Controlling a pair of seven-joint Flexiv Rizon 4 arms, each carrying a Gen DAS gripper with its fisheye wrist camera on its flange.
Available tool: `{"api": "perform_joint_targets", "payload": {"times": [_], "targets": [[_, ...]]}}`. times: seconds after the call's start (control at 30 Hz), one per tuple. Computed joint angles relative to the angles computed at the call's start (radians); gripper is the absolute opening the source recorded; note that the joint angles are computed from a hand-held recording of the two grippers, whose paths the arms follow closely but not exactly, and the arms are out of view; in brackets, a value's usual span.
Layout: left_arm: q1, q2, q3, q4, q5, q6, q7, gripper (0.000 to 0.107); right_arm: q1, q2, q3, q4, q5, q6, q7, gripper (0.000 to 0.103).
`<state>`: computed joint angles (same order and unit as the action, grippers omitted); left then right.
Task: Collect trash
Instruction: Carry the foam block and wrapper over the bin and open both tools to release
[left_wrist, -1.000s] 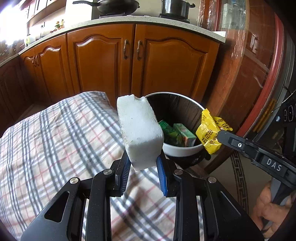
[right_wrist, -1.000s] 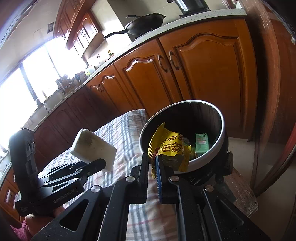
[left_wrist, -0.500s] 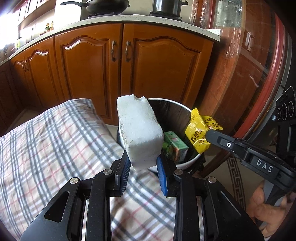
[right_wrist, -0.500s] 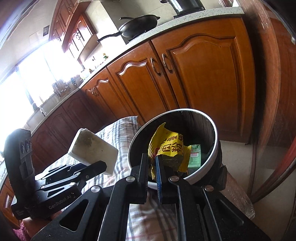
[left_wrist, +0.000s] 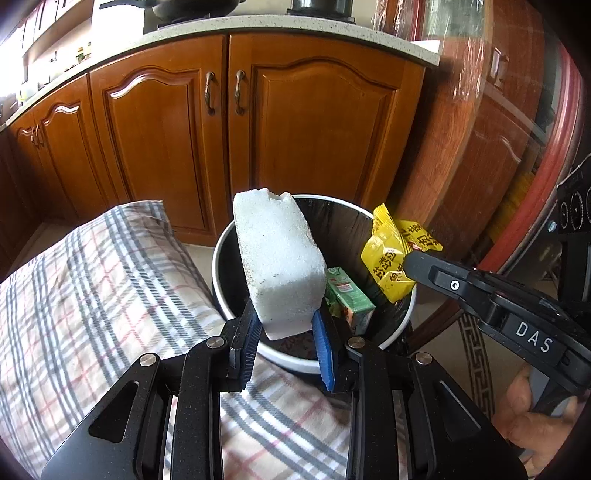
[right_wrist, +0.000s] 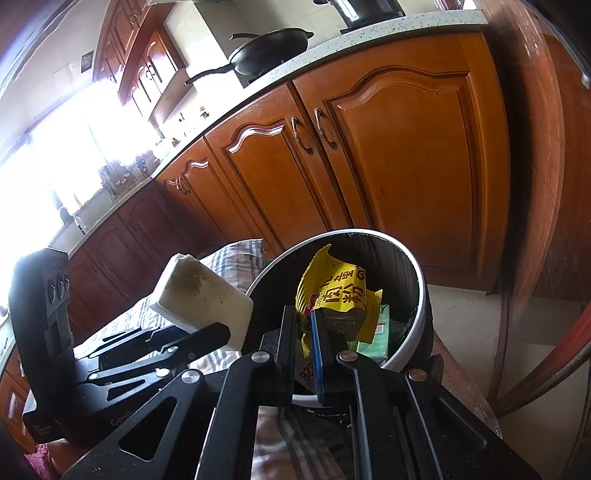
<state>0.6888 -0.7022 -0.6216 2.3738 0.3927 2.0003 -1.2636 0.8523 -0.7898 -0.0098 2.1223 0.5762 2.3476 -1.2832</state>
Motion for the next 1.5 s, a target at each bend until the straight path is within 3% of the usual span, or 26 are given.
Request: {"api": "perform_joint_targets", "payload": {"times": [0.53, 1.5], "targets": [[-0.125, -0.005, 0.06, -0.064, -0.067, -0.034, -0.001, 0.026, -0.063, -0.002, -0.001, -0.013, -0.097, -0.057, 0.046, 0.008], [-0.155, -0.024, 0.057, -0.094, -0.145, -0.092, 0.047, 0.03, -0.105, -0.002, -0.031, -0.027, -0.213, -0.136, 0.128, 0.009]]}}
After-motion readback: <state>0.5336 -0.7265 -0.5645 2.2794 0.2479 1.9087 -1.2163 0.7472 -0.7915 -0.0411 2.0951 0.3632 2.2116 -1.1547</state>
